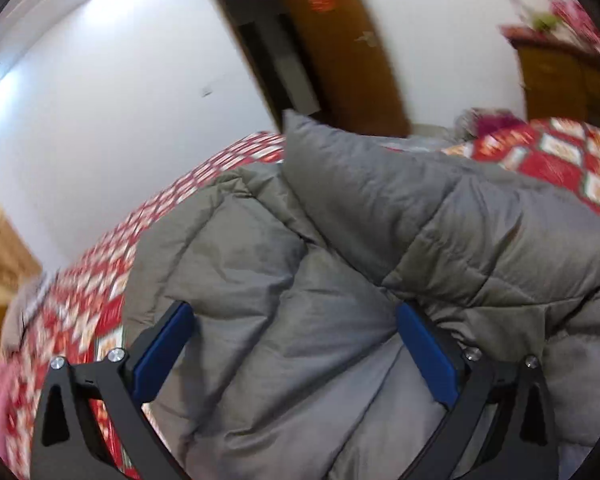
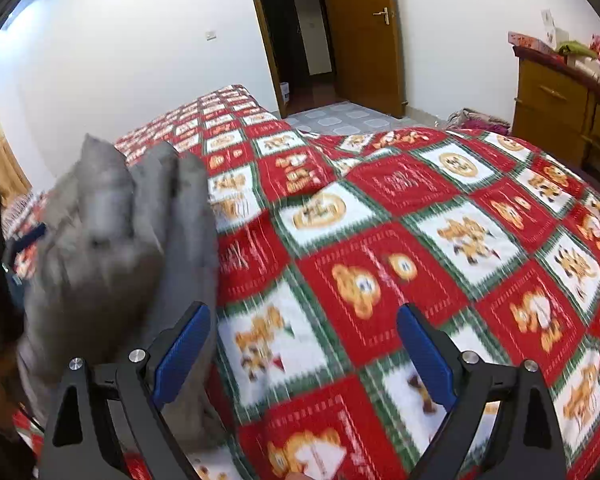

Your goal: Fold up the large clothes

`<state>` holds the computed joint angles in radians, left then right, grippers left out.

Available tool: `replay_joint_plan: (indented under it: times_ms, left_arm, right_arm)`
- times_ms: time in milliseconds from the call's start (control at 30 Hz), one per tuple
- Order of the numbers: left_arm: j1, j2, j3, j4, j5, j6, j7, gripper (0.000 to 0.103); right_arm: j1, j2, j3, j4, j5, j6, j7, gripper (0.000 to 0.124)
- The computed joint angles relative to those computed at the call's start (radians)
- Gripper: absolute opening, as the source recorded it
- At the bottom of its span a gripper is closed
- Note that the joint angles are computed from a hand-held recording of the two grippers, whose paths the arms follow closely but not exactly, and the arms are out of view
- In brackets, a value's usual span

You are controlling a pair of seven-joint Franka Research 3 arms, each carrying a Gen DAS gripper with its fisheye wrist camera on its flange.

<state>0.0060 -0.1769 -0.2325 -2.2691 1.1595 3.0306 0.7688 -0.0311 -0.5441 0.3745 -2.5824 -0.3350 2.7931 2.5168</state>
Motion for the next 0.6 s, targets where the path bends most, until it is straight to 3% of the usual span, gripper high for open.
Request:
replay_joint_plan:
  times_ms: [167, 333, 433, 500, 600]
  left_arm:
    - [-0.002, 0.011, -0.007, 0.015, 0.091, -0.008, -0.036, 0.103]
    - [-0.003, 0.002, 0.0, 0.013, 0.108, -0.005, -0.053, 0.103]
    - [0.003, -0.03, -0.023, 0.012, 0.231, -0.032, -0.174, 0.103]
    - [0.012, -0.048, -0.03, 0.023, 0.363, -0.074, -0.313, 0.103]
    - [-0.001, -0.057, 0.011, 0.025, 0.378, -0.083, -0.379, 0.103]
  right_arm:
    - [0.009, 0.038, -0.025, 0.065, 0.013, 0.032, -0.042, 0.077]
    - [0.04, 0.09, -0.038, 0.138, 0.032, 0.092, -0.113, 0.075]
    - [0.09, 0.179, -0.059, 0.212, 0.053, 0.09, -0.205, 0.073]
    - [0.122, 0.239, -0.07, 0.258, 0.056, 0.042, -0.258, 0.053]
    - [0.151, 0.277, -0.092, 0.268, 0.043, 0.005, -0.258, 0.047]
